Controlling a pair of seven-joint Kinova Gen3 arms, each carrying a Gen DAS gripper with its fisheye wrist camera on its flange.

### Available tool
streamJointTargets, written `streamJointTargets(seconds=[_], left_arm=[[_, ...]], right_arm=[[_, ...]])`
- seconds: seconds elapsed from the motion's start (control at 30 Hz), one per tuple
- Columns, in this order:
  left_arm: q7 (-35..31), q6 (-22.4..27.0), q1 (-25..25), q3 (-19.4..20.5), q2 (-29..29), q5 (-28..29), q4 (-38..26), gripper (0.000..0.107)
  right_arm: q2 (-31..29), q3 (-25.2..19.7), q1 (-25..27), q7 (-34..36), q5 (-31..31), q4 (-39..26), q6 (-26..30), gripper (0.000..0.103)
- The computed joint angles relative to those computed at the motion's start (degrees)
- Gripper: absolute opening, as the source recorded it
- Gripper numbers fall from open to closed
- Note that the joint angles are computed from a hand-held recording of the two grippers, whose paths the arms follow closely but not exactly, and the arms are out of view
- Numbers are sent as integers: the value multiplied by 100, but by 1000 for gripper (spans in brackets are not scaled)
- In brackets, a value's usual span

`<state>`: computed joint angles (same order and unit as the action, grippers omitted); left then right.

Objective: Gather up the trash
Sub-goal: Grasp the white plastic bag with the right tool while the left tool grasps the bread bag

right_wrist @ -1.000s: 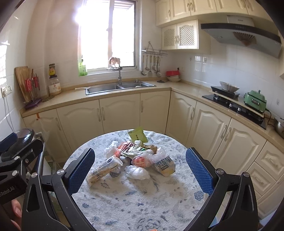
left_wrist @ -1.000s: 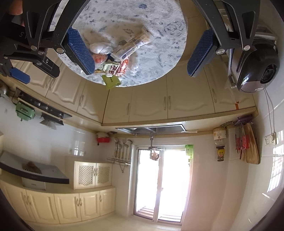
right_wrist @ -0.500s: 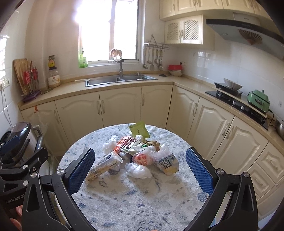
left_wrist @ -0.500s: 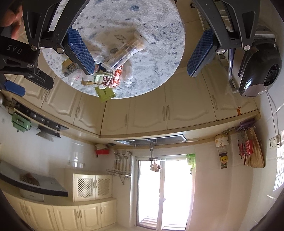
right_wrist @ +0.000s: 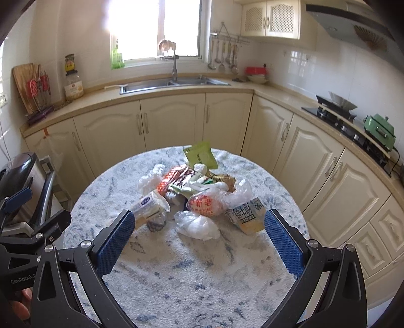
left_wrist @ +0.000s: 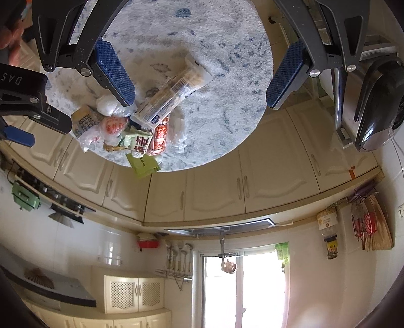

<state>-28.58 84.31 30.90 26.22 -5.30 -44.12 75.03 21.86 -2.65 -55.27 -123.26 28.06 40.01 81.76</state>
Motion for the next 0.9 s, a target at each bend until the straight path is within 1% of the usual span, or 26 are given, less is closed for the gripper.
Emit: streamJointTargets(seconds=[0.17,0.37,0.53,0.7,0.73,0.8,0.83,0.87,0.9], left_arm=[[-330,-346,-153,-359,147,454,202,102],[-1016,-745,-302,-840,504,1056,214,102],[-1516,-932,-266,-1155,959,1193,73,102],[-1941,-1208,-243,-1460,1355,1378,-58,102],[-2041,-1245,-243,-1516,1451,1424,-119,102],[-2293,-1405,-294,-1616,1547,1637,-170,99],[-2397,-1467,-323,-1657,1581,1755,-196,93],[-2508,-1491,-361,-1691,1616,1900,-238,84],[-2647,-1488,-424,-1722,1663,2081,-299,77]], right_arm=[[195,-69,343,128,-417,121,-55,103],[577,-136,737,409,-1075,123,-50,103],[858,-98,942,504,-1418,96,-108,102],[1113,-68,1161,549,-1701,14,-148,98],[1169,-71,1201,571,-1762,-38,-125,96],[1240,-74,1273,604,-1871,-67,-160,92],[1239,-82,1313,617,-1926,-26,-229,88],[1242,-103,1358,648,-1992,6,-294,85],[1255,-108,1379,680,-2028,8,-323,83]])
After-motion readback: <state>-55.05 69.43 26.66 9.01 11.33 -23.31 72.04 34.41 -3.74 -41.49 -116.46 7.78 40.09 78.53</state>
